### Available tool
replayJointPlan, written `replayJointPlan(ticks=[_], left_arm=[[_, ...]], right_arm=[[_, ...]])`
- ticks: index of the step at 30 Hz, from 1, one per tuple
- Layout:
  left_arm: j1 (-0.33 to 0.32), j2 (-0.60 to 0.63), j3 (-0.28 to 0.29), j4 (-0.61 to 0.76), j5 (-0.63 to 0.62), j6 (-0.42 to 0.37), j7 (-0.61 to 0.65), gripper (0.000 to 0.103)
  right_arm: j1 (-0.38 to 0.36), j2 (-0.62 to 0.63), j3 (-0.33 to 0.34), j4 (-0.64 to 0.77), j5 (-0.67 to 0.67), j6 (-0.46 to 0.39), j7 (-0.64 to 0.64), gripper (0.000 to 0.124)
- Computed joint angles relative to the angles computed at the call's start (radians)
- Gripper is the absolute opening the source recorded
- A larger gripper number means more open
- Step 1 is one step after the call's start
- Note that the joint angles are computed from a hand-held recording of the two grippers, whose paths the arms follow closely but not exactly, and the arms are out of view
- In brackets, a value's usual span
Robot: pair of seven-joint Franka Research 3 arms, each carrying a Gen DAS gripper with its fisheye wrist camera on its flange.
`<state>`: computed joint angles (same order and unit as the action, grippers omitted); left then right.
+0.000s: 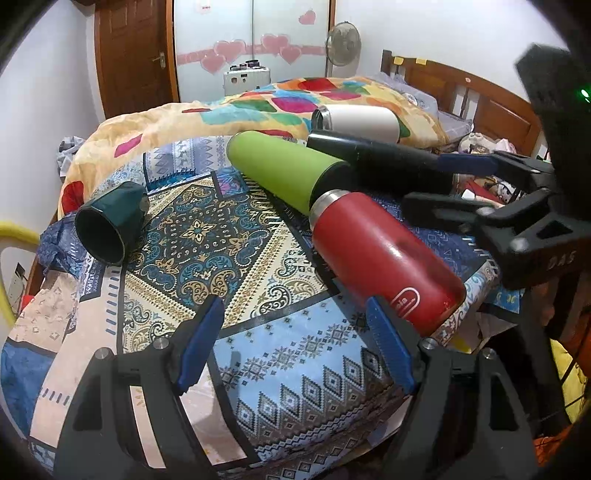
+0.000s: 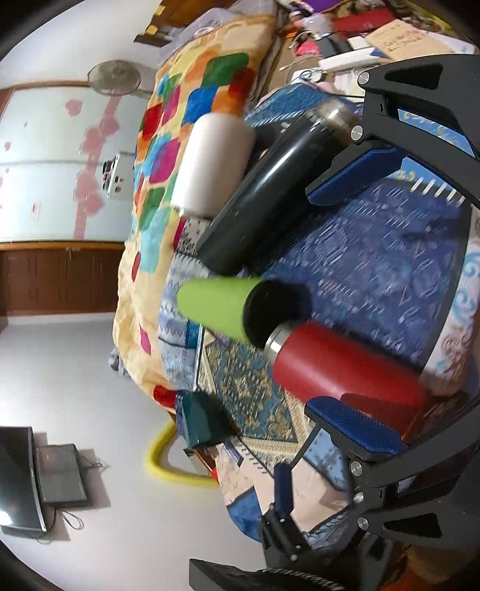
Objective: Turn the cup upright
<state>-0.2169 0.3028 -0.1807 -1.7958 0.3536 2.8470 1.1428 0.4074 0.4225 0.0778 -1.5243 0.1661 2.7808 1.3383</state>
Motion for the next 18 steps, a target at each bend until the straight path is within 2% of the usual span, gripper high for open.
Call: replayJointPlan(ticks=[3, 6, 9, 13, 18], left_arm=[[-0.002, 0.002, 0.005, -0.006, 0.004, 0.019, -0.008, 0.08], [-0.036, -0.004, 0.05, -0.015, 0.08, 0.035, -0.078, 0.08], [-0.055, -0.017, 0.085, -0.031, 0.161, 0.051, -0.151, 0.08], [-0.036, -0.032, 0.091, -0.051, 0.199, 0.067, -0.207, 0.08], [-0.014, -0.052, 0.094, -0.078, 0.23, 0.081, -0.26, 0.08]], right_arm=[[0.002, 0.042, 0.011, 0.072, 0.003, -0.09, -0.013, 0.1], [0.007, 0.086, 0.015, 0.149, -0.006, -0.19, -0.03, 0.09], [-0.006, 0.128, 0.031, 0.228, 0.027, -0.285, -0.047, 0.09], [-0.014, 0.192, 0.041, 0.345, 0.066, -0.418, -0.052, 0.09], [0.012, 0.288, 0.025, 0.531, 0.041, -0.6, -0.045, 0.089]])
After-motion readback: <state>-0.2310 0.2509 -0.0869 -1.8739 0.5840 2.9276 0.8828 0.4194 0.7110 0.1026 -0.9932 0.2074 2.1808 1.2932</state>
